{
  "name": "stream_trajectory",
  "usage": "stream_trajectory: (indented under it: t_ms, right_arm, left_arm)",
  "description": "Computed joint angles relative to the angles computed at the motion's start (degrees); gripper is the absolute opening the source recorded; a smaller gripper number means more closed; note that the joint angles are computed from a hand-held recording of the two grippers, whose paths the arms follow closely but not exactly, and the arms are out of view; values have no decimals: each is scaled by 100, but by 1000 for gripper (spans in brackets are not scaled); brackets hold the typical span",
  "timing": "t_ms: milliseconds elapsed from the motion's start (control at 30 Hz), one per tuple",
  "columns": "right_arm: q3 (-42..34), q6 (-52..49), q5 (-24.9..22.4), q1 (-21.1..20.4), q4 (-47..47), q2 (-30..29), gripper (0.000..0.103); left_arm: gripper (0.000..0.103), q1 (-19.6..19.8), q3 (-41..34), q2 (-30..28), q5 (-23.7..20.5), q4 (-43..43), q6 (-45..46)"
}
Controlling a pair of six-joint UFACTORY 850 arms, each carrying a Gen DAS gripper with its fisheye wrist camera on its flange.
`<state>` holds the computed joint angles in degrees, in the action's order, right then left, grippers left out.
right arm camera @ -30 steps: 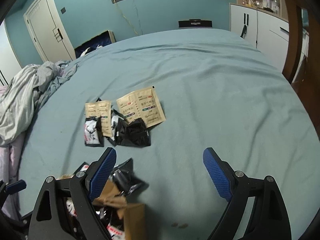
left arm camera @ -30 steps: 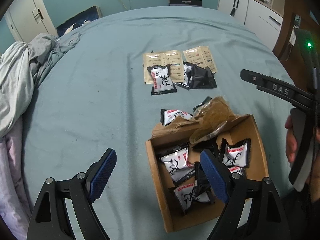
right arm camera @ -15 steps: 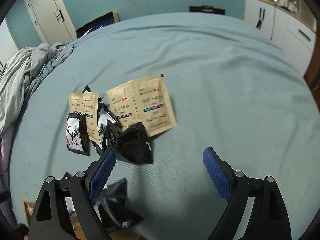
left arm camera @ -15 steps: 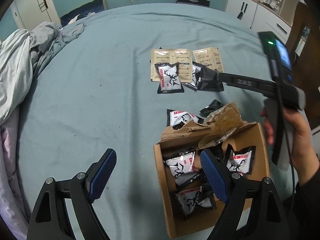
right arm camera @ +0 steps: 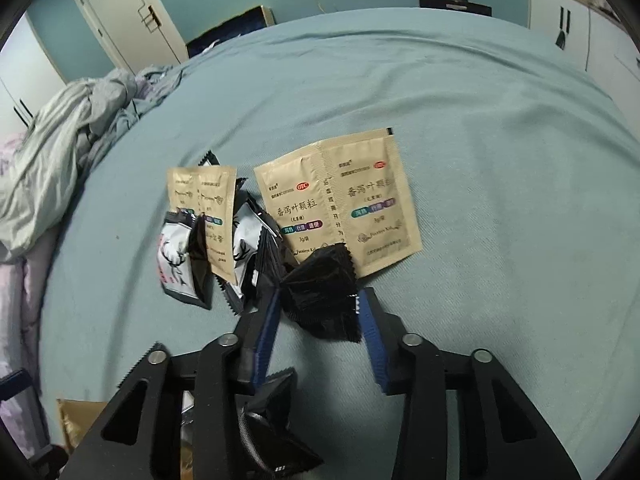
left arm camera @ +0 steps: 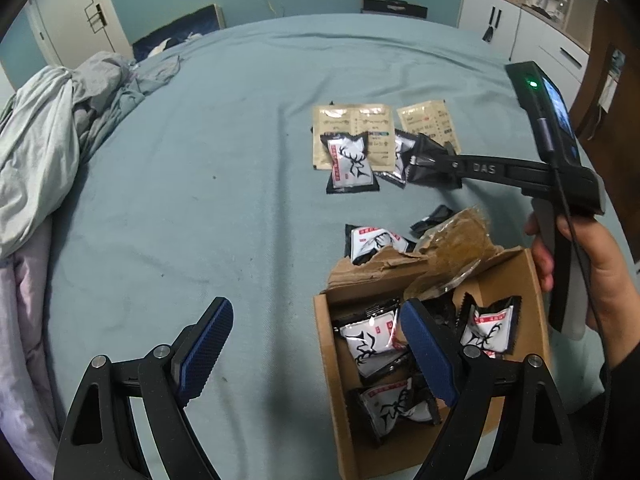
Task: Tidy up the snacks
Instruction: 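Lift the black packet with the right tool toward the box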
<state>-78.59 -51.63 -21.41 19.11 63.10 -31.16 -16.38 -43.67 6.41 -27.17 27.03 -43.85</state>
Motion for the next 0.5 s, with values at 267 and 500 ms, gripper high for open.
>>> stream_trajectory:
  t_ms: [267,500]
  right_arm:
    - [1098,-1315,29,-238,1865,999,37]
    - [2418,-2687,190,-317,3298,2395,37]
  left_arm:
    - [87,-312,81,136,-115,1017,-855]
    - [87,-420,181,374,-212,917,-887]
